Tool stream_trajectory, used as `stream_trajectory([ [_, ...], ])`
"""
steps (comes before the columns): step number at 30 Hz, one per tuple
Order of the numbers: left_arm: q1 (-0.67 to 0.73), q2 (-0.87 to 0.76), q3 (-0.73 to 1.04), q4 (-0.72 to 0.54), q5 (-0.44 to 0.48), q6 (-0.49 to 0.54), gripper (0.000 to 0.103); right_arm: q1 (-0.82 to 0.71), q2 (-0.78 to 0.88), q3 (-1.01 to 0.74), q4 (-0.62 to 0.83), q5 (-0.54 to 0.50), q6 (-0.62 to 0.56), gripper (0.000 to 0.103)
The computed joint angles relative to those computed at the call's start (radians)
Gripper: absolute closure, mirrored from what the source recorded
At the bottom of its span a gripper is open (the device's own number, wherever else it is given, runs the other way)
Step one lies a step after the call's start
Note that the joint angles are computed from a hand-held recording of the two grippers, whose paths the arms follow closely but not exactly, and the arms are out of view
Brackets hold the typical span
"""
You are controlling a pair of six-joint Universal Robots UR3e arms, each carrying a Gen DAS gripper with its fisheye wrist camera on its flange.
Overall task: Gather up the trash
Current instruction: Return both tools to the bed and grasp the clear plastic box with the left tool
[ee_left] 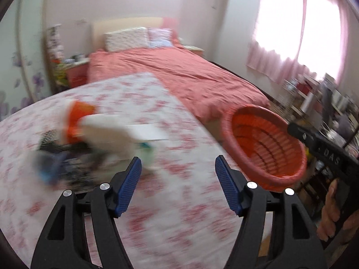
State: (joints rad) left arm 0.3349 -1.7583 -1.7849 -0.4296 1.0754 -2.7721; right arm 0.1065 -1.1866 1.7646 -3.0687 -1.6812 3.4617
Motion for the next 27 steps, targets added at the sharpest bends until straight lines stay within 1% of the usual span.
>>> stream_trajectory([
  [3,0.104,0.041,-0.052,0.030,-0.006,0.010,0.029,0.081,0.057,-0.083,0.045,-0.011,0.007,0.055],
  [5,0.176,0.043,-0.067,0.044,-0.001,0.020,0.028,0.126,0.098,-0.140,0.078,-0.018,0.014,0.055],
  [8,0.243,0.015,-0.053,0.046,0.017,0.024,0.028,0.190,0.170,-0.240,0.127,-0.030,0.032,0.055],
  [11,0.305,-0.042,-0.026,0.075,0.031,0.029,0.021,0.240,0.223,-0.305,0.155,-0.043,0.049,0.053],
  [12,0.318,-0.064,-0.014,0.086,0.039,0.027,0.020,0.251,0.234,-0.321,0.164,-0.046,0.053,0.053],
  [17,0.337,-0.160,0.061,0.093,0.062,0.014,0.015,0.299,0.296,-0.419,0.233,-0.056,0.072,0.053],
  [18,0.336,-0.185,0.091,0.073,0.059,0.012,0.015,0.307,0.301,-0.431,0.244,-0.061,0.074,0.053],
  [20,0.363,-0.190,0.089,0.053,0.028,0.034,0.015,0.316,0.317,-0.465,0.268,-0.068,0.074,0.053],
  [23,0.355,-0.229,0.139,0.015,0.015,0.043,0.014,0.323,0.334,-0.506,0.299,-0.072,0.078,0.053],
  [27,0.327,-0.268,0.188,-0.032,0.050,0.046,0.014,0.325,0.356,-0.554,0.329,-0.071,0.078,0.053],
])
